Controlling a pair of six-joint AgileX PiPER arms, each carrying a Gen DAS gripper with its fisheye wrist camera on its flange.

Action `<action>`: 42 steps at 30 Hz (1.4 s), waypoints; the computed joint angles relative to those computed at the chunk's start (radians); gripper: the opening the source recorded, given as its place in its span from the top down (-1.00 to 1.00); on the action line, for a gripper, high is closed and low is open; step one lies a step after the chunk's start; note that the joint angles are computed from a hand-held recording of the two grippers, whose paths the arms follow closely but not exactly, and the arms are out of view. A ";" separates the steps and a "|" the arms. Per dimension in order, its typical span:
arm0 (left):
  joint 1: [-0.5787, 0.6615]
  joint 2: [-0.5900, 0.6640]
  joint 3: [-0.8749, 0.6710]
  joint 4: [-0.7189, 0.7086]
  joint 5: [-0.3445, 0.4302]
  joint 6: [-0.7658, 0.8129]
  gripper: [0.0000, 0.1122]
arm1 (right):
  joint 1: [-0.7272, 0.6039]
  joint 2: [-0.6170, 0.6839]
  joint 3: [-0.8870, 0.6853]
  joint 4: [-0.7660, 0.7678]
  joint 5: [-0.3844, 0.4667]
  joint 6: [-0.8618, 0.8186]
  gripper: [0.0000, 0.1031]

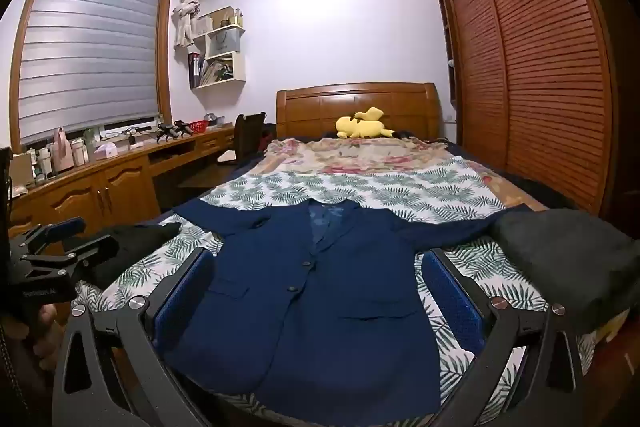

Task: Fold large clothes

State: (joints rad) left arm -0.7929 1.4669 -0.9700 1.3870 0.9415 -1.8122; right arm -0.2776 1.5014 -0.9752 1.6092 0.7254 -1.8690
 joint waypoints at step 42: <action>-0.072 -0.016 -0.012 0.003 0.057 0.005 -0.84 | -0.028 0.004 0.002 0.000 0.046 -0.004 -0.99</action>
State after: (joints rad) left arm -0.8648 1.4510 -0.9822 1.3903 0.9985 -1.8072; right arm -0.3051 1.5053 -0.9731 1.6094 0.7709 -1.8735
